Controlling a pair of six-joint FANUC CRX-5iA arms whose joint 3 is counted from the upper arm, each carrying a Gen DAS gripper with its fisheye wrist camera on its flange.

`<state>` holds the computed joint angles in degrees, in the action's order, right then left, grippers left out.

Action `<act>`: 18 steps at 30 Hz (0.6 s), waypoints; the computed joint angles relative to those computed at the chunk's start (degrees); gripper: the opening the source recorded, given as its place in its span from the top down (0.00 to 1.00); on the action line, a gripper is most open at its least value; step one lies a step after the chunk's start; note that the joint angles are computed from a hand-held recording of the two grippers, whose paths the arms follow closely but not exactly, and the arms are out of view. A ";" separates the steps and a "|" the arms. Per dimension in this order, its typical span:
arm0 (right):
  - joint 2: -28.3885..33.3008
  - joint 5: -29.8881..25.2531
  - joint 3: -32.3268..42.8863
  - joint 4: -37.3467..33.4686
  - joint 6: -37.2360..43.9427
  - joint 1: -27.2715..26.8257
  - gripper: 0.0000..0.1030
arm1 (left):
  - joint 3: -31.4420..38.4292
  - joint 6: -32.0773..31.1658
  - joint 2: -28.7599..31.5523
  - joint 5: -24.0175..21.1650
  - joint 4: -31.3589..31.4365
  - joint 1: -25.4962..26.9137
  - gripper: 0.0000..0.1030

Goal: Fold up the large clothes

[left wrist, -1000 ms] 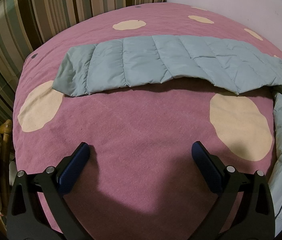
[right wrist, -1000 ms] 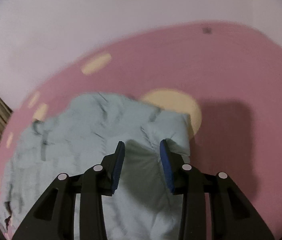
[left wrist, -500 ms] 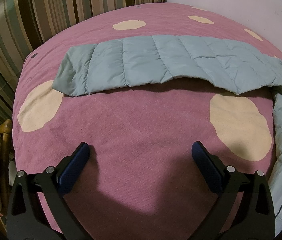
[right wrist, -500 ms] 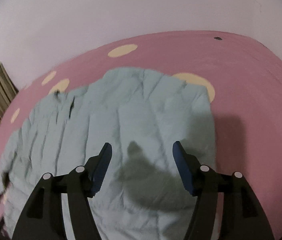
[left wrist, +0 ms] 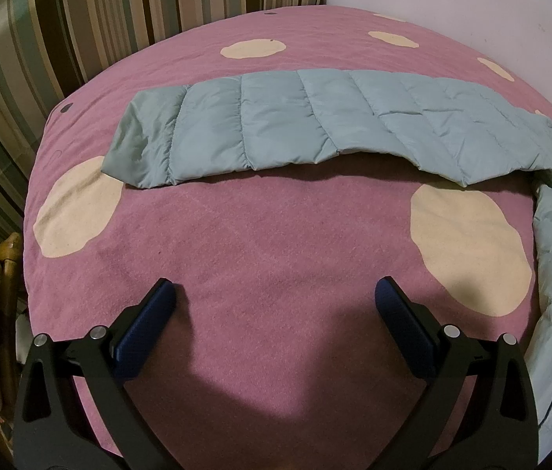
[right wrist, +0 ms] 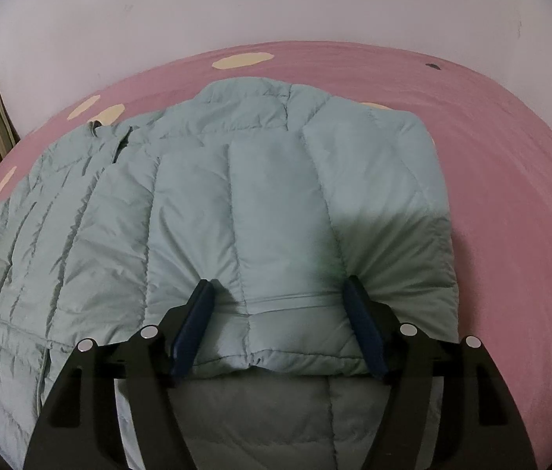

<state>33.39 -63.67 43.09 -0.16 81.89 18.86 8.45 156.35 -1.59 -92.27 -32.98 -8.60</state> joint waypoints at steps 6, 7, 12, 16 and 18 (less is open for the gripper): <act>-0.46 0.57 -0.76 -0.25 0.54 0.04 0.30 | -2.71 -1.64 -3.18 4.03 1.20 0.39 0.02; -0.50 0.62 -0.76 -0.50 0.71 -0.03 0.29 | -3.50 -2.10 -4.26 5.04 1.38 0.50 0.02; -0.50 0.76 -0.68 -0.95 1.19 -0.16 0.27 | -7.81 -1.15 -10.64 8.84 1.57 3.89 0.02; -0.58 0.94 -0.84 -1.12 1.40 -0.19 0.26 | -14.18 -3.02 -17.54 16.76 6.45 13.36 0.10; -0.65 0.97 -1.00 -0.85 1.23 -0.08 0.26 | -18.55 -6.25 -21.29 23.34 11.50 19.92 0.17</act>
<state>32.74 -62.69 42.09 -1.01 83.12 18.79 -10.10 150.10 -22.88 -68.93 -21.48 11.32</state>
